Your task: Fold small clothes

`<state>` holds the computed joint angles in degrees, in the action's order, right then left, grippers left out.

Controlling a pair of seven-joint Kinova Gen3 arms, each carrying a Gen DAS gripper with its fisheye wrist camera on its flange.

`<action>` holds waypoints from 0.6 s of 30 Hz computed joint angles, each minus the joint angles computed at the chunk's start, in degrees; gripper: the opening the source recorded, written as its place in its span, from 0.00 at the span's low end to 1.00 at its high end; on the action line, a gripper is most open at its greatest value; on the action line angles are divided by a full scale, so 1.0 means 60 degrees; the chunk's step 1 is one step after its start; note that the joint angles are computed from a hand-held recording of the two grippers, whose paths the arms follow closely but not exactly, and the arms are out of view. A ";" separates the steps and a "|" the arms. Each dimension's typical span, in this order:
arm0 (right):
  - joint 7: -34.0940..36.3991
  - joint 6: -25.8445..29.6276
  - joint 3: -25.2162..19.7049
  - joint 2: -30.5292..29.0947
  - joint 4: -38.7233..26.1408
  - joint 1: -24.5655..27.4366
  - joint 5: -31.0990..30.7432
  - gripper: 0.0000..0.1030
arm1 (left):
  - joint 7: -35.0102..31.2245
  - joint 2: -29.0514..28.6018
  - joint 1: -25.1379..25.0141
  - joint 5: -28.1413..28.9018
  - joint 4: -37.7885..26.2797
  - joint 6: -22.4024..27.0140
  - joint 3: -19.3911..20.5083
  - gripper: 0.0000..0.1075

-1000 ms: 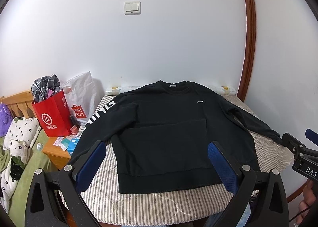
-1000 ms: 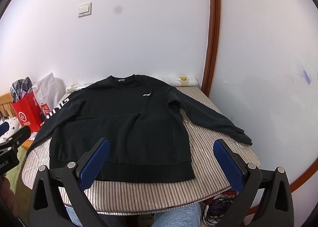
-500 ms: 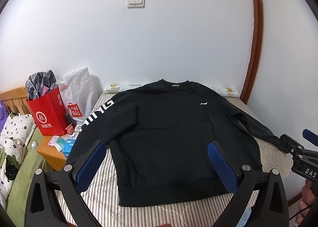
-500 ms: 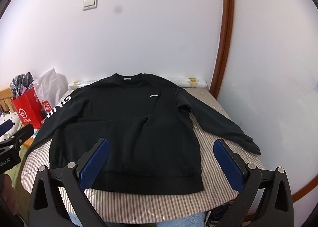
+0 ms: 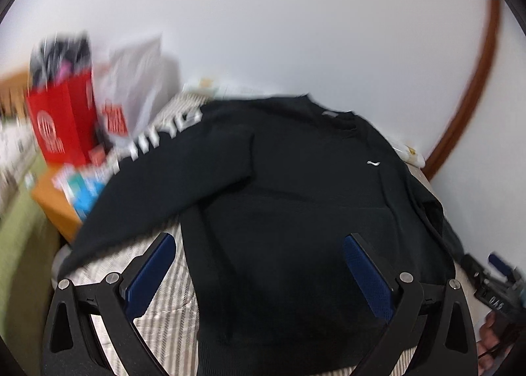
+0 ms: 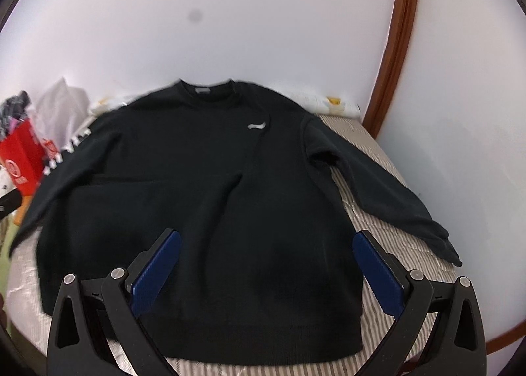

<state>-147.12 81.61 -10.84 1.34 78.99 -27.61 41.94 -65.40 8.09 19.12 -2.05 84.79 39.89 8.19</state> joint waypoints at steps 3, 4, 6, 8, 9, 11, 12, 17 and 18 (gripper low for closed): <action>0.0581 -0.0594 0.0294 0.0270 0.0190 0.0331 -0.0646 1.00 | -0.0222 0.0363 -0.1078 0.1165 0.0454 -0.0339 0.0364 0.94; 0.0810 -0.0964 0.0400 0.0271 0.0358 0.0482 -0.0951 0.99 | -0.0288 0.0395 -0.1153 0.1516 0.0659 -0.0524 0.0210 0.92; 0.0951 -0.1534 0.0536 0.0304 0.0677 0.0696 -0.1334 0.99 | -0.0406 0.0400 -0.1115 0.2276 0.1108 -0.0988 -0.0275 0.92; 0.1079 -0.1876 0.0618 0.0369 0.0852 0.0843 -0.1639 0.99 | -0.0813 0.0384 -0.1638 0.3052 0.1599 -0.1559 -0.0053 0.91; 0.1155 -0.1994 0.0644 0.0402 0.0900 0.0894 -0.1768 0.99 | -0.1001 0.0392 -0.2080 0.3441 0.1850 -0.1872 0.0271 0.88; 0.1250 -0.2262 0.0680 0.0440 0.1046 0.0959 -0.1944 0.99 | -0.1462 0.0433 -0.2454 0.4208 0.2152 -0.2234 0.0419 0.87; 0.1320 -0.2411 0.0710 0.0465 0.1103 0.1002 -0.1998 0.99 | -0.1542 0.0472 -0.2423 0.4523 0.2239 -0.2409 0.0289 0.87; 0.1542 -0.2325 0.0795 0.0760 0.0994 0.0969 -0.2075 0.99 | -0.0779 0.0835 -0.1781 0.3986 0.1971 -0.2765 -0.0488 0.78; 0.1585 -0.2292 0.0820 0.0797 0.0983 0.0967 -0.2109 0.99 | -0.0527 0.0891 -0.1568 0.3760 0.1850 -0.2732 -0.0699 0.74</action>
<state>-137.61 67.86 -5.92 6.12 84.89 -21.82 29.28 -68.56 13.44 9.71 20.51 95.89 23.50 4.00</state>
